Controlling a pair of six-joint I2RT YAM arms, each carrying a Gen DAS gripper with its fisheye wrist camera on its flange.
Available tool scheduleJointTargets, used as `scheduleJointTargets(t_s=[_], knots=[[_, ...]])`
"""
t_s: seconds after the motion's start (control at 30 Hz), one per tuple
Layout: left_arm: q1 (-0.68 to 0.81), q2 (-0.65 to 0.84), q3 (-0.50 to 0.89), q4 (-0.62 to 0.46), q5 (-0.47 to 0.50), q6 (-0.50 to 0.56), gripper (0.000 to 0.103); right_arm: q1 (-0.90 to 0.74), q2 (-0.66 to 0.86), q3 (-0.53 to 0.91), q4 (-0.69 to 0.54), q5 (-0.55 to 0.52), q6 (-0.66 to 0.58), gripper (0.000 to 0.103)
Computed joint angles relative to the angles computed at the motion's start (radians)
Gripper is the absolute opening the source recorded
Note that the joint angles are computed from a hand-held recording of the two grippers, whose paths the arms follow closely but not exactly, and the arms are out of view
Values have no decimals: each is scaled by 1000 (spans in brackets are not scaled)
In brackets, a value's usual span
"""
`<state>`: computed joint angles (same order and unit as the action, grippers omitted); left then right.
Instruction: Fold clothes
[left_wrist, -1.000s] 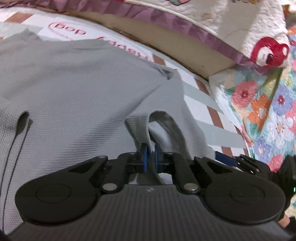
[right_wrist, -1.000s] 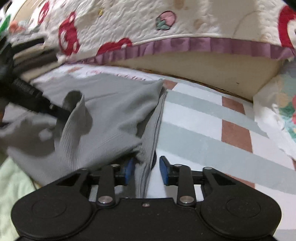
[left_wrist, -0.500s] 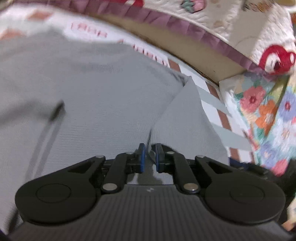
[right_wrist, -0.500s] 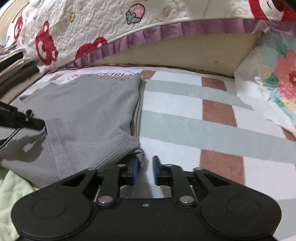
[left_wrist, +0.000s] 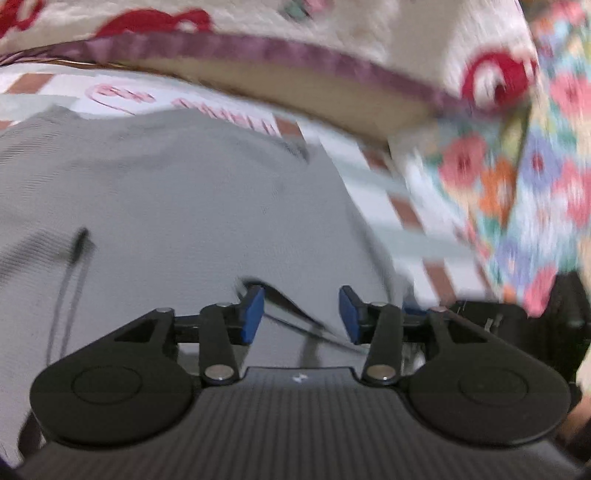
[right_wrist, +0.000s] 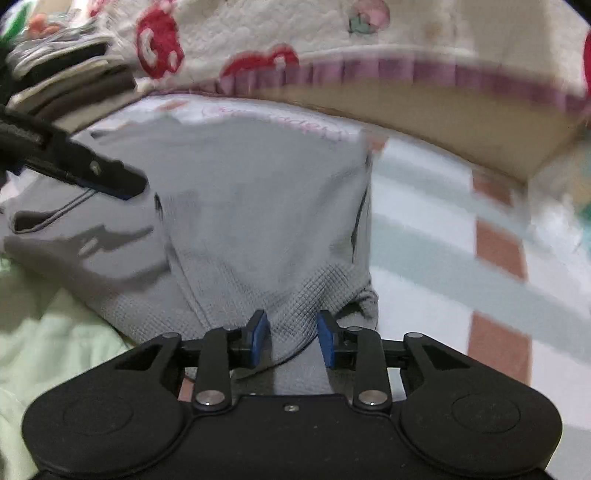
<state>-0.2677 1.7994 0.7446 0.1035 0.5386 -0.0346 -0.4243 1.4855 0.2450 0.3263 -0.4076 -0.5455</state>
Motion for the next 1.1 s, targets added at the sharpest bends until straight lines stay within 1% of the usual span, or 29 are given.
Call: scheduleJointTargets(t_s=[0.07, 0.13, 0.17, 0.2, 0.23, 0.27, 0.3, 0.33, 0.37, 0.47, 0.53, 0.57, 0.63, 0.7, 0.77, 0.8, 0.83, 0.87, 0.9, 0.93, 1.0, 1.1], knots=[[-27, -6, 8, -107, -26, 70, 50, -16, -53, -17, -63, -10, 29, 38], [-49, -28, -18, -136, -65, 100, 52, -65, -75, 10, -180, -43, 15, 39], [-52, -37, -17, -160, -69, 113, 52, -95, -82, 37, -256, -59, 5, 43], [-53, -44, -14, -174, -74, 114, 52, -125, -85, 66, -330, -75, -3, 44], [-54, -51, -11, -185, -79, 113, 52, -166, -79, 96, -402, -106, 18, 45], [-51, -50, -8, -193, -77, 111, 52, -206, -67, 128, -471, -134, 41, 51], [-47, -49, -6, -200, -74, 110, 52, -248, -35, 157, -524, -161, 95, 56], [-44, -52, -4, -207, -70, 108, 52, -287, -1, 186, -572, -188, 152, 66], [-41, -56, -3, -214, -66, 105, 52, -315, 38, 193, -578, -229, 239, 68], [-8, -87, 25, -249, -38, 108, 52, -392, 151, 217, -581, -350, 506, 68], [58, -135, 29, -254, -20, 101, 53, -372, 155, 149, -413, -376, 676, 68], [91, -156, 33, -255, -11, 95, 53, -337, 140, 106, -302, -362, 773, 69], [210, -234, 26, -287, -38, 101, 58, -258, 142, 28, -59, -319, 945, 70], [319, -274, 33, -338, -105, 129, 58, -196, 165, -53, 190, -254, 1073, 70], [440, -288, 48, -384, -183, 165, 58, -128, 222, -133, 455, -164, 1181, 70], [501, -276, 53, -414, -171, 180, 58, -92, 267, -166, 586, -113, 1221, 68], [563, -258, 62, -447, -154, 196, 58, -87, 267, -169, 592, -105, 1205, 54], [604, -242, 58, -472, -144, 211, 58, -82, 268, -172, 598, -96, 1190, 21], [641, -222, 54, -496, -137, 228, 58, -77, 268, -175, 604, -88, 1174, 13], [679, -200, 53, -520, -132, 247, 58, -72, 269, -178, 610, -79, 1158, 13], [693, -181, 45, -527, -146, 265, 58, -61, 260, -184, 612, -62, 1125, 13], [656, -189, 27, -509, -176, 285, 58, -37, 103, -206, 516, -37, 1018, 13]])
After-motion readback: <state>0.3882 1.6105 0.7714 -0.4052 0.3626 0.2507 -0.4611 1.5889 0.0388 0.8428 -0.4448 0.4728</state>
